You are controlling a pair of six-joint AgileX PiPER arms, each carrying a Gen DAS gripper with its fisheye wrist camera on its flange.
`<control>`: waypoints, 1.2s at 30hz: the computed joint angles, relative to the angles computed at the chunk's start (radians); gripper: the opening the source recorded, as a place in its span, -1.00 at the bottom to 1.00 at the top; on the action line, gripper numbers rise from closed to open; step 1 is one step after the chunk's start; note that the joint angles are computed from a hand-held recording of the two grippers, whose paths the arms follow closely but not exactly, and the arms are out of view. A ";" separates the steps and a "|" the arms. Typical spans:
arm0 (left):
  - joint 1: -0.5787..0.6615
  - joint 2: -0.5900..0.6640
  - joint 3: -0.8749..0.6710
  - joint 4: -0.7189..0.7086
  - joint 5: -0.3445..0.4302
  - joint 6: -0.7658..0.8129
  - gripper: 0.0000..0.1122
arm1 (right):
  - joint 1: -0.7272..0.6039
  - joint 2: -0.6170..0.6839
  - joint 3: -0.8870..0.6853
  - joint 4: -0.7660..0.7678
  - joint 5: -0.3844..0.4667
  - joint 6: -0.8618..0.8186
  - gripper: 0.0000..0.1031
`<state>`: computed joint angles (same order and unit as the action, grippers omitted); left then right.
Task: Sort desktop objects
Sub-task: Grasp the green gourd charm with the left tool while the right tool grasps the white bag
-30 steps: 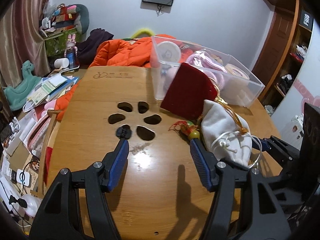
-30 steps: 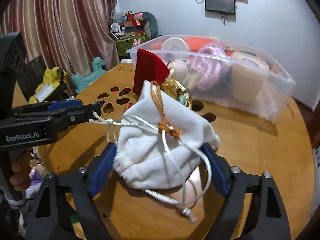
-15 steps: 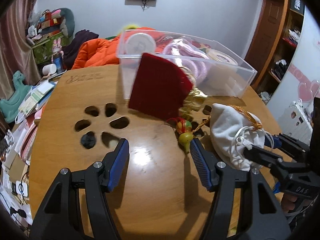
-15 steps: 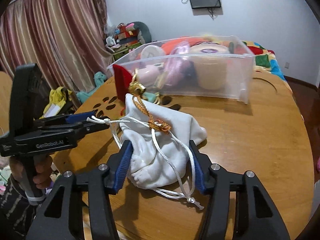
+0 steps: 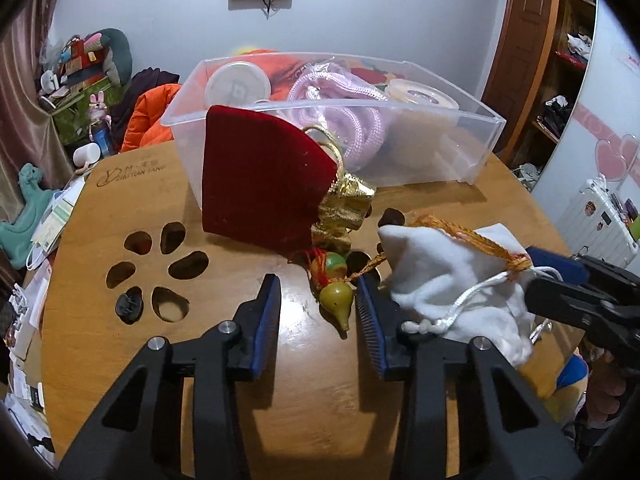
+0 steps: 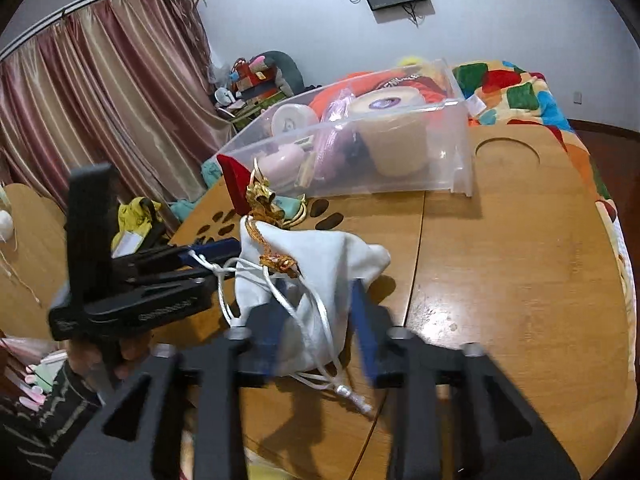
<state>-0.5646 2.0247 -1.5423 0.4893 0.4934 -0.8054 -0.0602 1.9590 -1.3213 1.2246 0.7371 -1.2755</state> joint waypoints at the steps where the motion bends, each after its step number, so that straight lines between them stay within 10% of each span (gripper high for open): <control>1: -0.001 0.007 -0.012 0.001 0.005 -0.001 -0.36 | -0.002 -0.011 0.019 0.023 -0.008 -0.027 0.14; 12: -0.027 0.021 -0.011 0.149 0.010 -0.134 -0.72 | 0.099 -0.008 0.025 -0.048 -0.101 0.016 0.54; 18: -0.008 -0.036 0.064 0.176 -0.046 -0.202 -0.72 | 0.196 -0.022 0.071 -0.088 -0.320 0.003 0.54; 26: 0.002 -0.148 0.159 0.261 -0.111 -0.304 -0.72 | 0.217 -0.047 0.091 -0.078 -0.395 -0.037 -0.11; 36: 0.008 -0.239 0.181 0.328 -0.126 -0.357 -0.72 | 0.220 -0.095 0.076 -0.186 -0.469 0.083 -0.17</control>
<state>-0.5562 1.7857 -1.3611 0.8169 0.3678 -1.1620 0.1595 1.8644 -1.2453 1.0385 0.2681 -1.1921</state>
